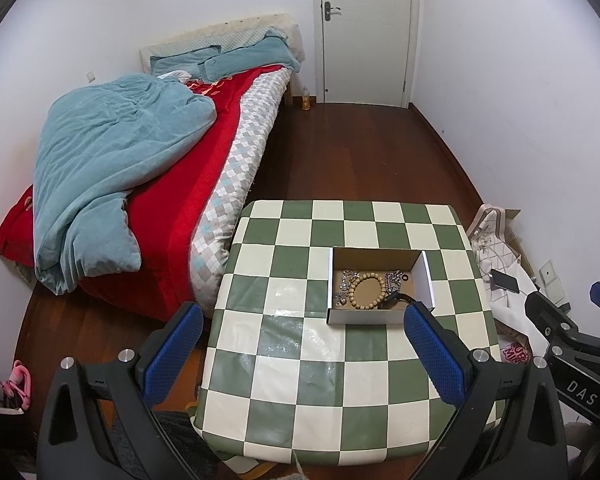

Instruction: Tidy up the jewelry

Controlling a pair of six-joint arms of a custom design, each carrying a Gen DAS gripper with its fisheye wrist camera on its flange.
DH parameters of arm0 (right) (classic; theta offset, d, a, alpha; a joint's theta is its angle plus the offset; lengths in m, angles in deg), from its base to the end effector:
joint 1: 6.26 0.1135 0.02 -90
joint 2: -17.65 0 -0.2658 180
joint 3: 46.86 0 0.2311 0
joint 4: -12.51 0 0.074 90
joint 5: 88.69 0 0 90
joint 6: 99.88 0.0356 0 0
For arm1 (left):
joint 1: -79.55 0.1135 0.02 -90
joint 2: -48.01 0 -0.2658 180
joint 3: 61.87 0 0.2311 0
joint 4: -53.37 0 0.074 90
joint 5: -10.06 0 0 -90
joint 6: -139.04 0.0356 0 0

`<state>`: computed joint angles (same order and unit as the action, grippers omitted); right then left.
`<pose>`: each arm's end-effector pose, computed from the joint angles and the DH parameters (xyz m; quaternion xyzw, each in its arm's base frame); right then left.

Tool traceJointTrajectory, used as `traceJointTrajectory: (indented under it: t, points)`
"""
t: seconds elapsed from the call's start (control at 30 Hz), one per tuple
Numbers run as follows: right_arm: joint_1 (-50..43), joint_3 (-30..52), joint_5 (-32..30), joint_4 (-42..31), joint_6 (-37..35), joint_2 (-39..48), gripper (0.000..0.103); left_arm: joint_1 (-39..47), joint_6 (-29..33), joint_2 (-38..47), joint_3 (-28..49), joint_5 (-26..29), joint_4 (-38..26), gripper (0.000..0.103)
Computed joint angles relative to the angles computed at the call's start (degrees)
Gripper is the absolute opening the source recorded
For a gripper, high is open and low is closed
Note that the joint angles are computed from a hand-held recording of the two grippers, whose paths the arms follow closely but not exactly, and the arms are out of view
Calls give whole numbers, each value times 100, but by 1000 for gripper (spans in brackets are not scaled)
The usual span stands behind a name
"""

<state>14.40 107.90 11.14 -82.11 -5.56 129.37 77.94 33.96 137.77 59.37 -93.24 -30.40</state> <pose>0.3344 0.1196 0.4327 -0.1058 0.9353 -0.0081 0.3376 0.2825 0.0003 0.4140 -0.1474 0.9291 0.0618 0.3335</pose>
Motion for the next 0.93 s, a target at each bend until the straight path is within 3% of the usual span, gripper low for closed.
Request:
traceJointTrajectory:
  t: [0.93]
  points:
    - [52,30,46,-28,36,4,103,43,12,-46,58,101,-60,103]
